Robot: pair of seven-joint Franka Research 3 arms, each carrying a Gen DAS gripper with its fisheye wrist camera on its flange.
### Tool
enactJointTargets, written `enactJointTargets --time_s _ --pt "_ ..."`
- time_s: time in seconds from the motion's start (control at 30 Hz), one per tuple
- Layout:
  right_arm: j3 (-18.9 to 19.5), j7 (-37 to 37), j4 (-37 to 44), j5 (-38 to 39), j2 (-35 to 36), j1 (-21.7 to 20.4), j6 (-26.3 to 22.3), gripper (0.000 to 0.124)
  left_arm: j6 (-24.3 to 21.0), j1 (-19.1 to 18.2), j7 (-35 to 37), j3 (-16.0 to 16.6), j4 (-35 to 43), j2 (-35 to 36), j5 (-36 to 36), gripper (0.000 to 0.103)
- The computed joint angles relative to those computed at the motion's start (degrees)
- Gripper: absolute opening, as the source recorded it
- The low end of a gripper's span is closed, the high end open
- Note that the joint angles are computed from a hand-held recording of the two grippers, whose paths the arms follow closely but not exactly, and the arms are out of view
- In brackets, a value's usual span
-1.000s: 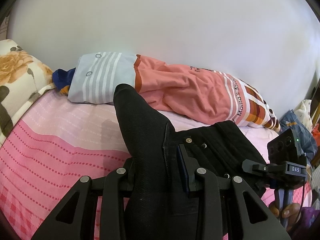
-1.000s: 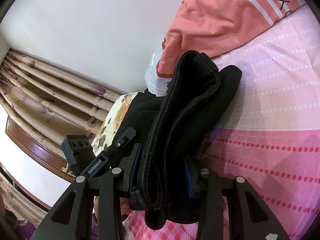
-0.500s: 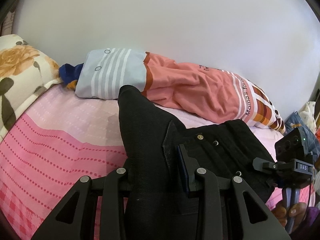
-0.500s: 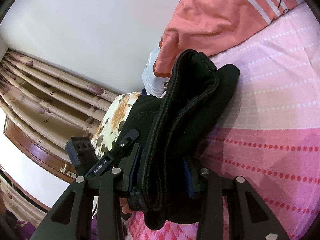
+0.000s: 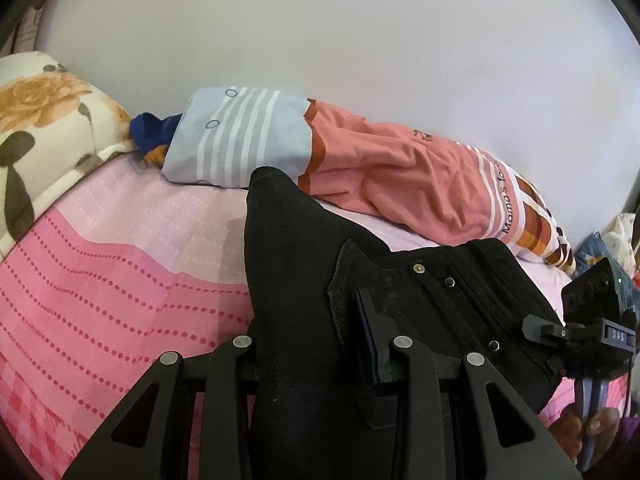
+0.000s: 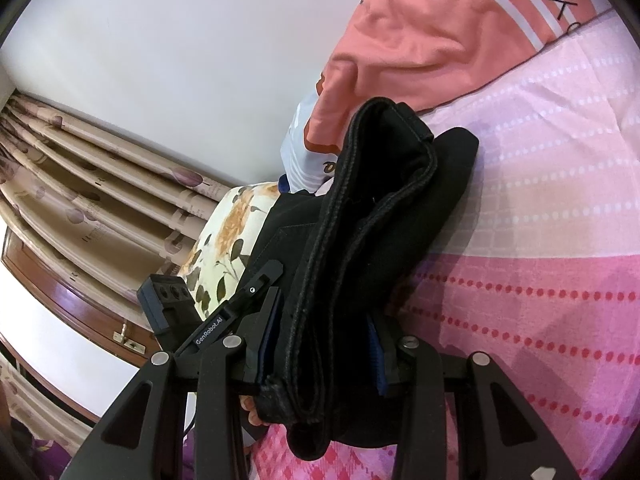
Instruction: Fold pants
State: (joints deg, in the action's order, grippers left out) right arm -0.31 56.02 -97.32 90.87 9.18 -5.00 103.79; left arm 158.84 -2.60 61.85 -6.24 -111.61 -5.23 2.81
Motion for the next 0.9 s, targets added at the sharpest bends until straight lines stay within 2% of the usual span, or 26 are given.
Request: enactJointTargets --time_s 0.33,0.9 --pt "-0.18 -0.46 -0.29 -1.00 -0.49 0.43 1.36 0.037 0.65 0.52 -3.90 -0.59 -0.40 -0.17 5.53 0.033" --pt "-0.08 -0.16 0.10 -2.32 -0.41 0.75 2.76 0.037 0.69 0.34 -3.91 -0.38 -0.48 -0.33 5.34 0.033"
